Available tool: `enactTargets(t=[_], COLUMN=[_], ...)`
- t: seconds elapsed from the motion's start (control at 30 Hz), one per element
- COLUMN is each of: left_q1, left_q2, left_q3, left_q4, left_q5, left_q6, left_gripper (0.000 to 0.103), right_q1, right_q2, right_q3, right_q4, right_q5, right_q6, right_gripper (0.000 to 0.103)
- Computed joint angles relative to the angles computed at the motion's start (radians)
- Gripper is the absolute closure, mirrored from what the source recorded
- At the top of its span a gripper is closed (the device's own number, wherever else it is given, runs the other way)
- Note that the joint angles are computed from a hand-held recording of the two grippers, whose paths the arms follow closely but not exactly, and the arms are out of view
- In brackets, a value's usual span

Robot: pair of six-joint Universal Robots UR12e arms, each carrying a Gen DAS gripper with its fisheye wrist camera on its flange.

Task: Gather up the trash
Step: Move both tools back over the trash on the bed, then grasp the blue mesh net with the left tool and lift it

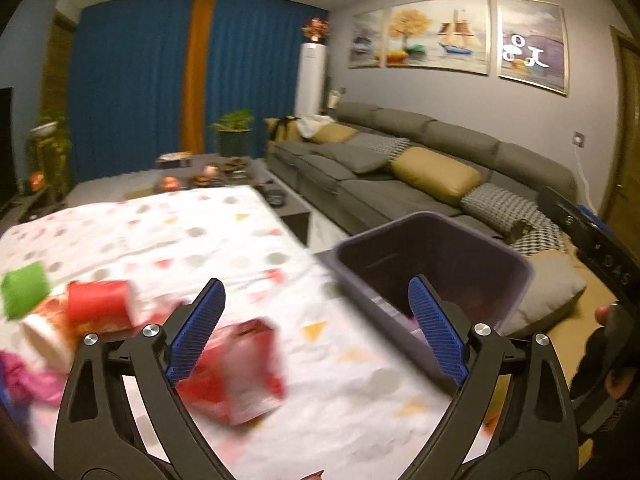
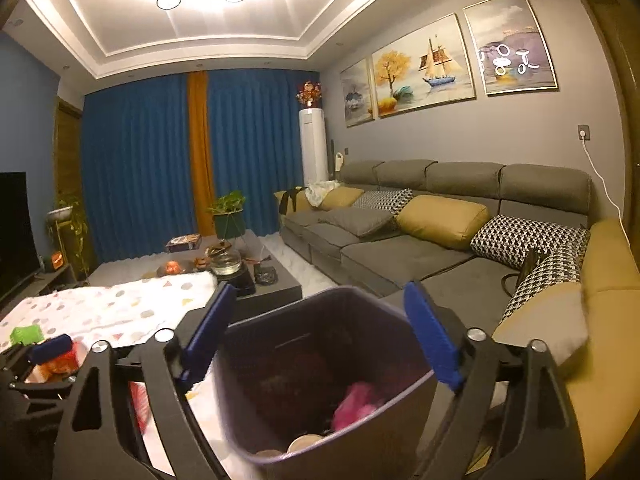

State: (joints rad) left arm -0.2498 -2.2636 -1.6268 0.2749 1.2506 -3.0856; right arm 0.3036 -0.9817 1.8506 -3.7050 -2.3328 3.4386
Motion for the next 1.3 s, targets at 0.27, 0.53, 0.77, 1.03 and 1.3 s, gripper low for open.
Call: enactTargets(t=[0.27,0.53,0.77,1.03,1.3], left_q1=[0.063,0.131,0.188,0.222,0.227], left_q2=[0.058,0.108,0.13,0.127,0.099], left_q3=[-0.112,-0.22,-0.269,-0.271,-0.213], left_q4=[0.075,0.154,0.154,0.15,0.046], left_q5=[0.129,0.262,0.293,0.294,0.276], left_q6=[-0.081,-0.12,-0.152,-0.158,-0.124], left_gripper=[0.012,0.012,0.012,0.012,0.024], right_q1=[0.05,0.104,0.139,0.164,0.166], right_q2=[0.01,0.042,0.077,0.107,0.127], right_q3=[-0.018,-0.065,-0.121,-0.171,-0.21], right_q4=[0.038,0.089,0.127,0.161,0.215], right_q5=[0.026,0.118,0.172,0.198,0.221], right_q6=[-0.002,0.011,-0.012,-0.028,-0.019], right_gripper=[0.016,0.016,0.016,0.016,0.016])
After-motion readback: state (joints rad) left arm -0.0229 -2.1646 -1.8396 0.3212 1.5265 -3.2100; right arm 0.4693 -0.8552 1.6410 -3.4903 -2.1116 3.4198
